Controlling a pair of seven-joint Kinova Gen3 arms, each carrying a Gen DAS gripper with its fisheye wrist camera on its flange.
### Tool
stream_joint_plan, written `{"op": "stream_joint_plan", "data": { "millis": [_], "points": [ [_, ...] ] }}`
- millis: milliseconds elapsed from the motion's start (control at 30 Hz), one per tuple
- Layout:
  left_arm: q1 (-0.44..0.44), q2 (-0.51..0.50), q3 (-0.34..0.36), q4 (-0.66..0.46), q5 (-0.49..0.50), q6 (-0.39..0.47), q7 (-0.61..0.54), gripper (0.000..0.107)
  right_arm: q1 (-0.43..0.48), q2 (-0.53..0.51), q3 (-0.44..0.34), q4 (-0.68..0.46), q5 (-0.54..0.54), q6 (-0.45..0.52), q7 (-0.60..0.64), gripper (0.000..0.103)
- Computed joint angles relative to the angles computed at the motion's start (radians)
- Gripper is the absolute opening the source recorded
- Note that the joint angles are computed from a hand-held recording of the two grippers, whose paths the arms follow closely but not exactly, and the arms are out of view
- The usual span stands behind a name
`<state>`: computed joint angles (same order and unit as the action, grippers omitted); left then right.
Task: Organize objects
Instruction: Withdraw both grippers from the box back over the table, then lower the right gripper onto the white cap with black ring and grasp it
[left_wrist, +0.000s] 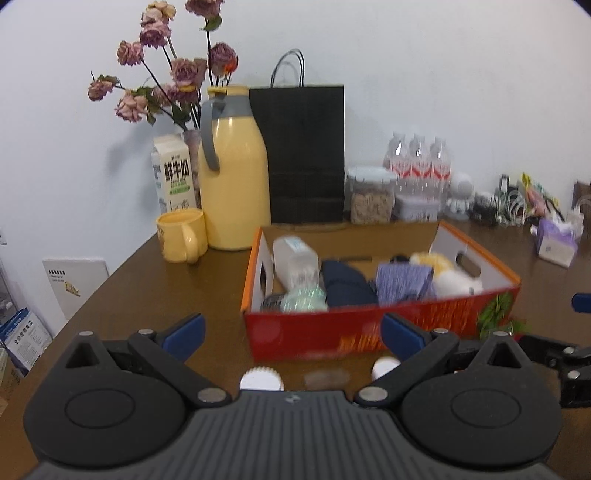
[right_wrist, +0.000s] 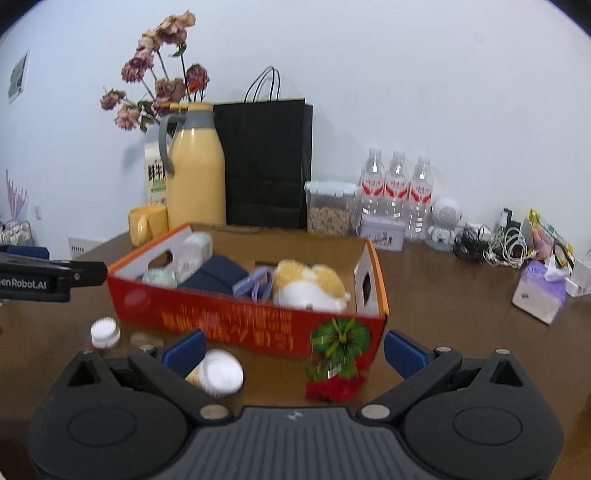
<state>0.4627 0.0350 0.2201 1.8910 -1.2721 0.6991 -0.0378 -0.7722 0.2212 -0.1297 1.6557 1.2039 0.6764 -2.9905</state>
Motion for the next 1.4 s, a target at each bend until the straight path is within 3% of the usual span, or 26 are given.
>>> {"op": "stream_joint_plan", "data": {
  "millis": [533,867,1000,1200,1400],
  "points": [
    [-0.036,-0.035,0.013,0.086,0.19,-0.016,-0.104,0.103,0.001,0.011,-0.018,0.046,-0.212,-0.085,0.194,0.102],
    [-0.044,-0.036,0.016,0.096,0.222,-0.031,-0.125,0.103,0.0,0.074,0.024,-0.018,-0.404,-0.186,0.431,0.075],
    [-0.046,-0.038,0.016,0.1,0.226,-0.035,-0.128,0.103,-0.033,0.076,0.066,-0.019,-0.412,-0.21,0.449,0.059],
    [-0.05,-0.034,0.012,0.098,0.24,-0.04,-0.137,0.103,-0.071,0.063,0.109,0.007,-0.382,-0.243,0.418,0.048],
    [-0.05,-0.034,0.011,0.099,0.243,-0.044,-0.14,0.103,-0.091,0.044,0.12,0.044,-0.296,-0.277,0.362,0.045]
  ]
}}
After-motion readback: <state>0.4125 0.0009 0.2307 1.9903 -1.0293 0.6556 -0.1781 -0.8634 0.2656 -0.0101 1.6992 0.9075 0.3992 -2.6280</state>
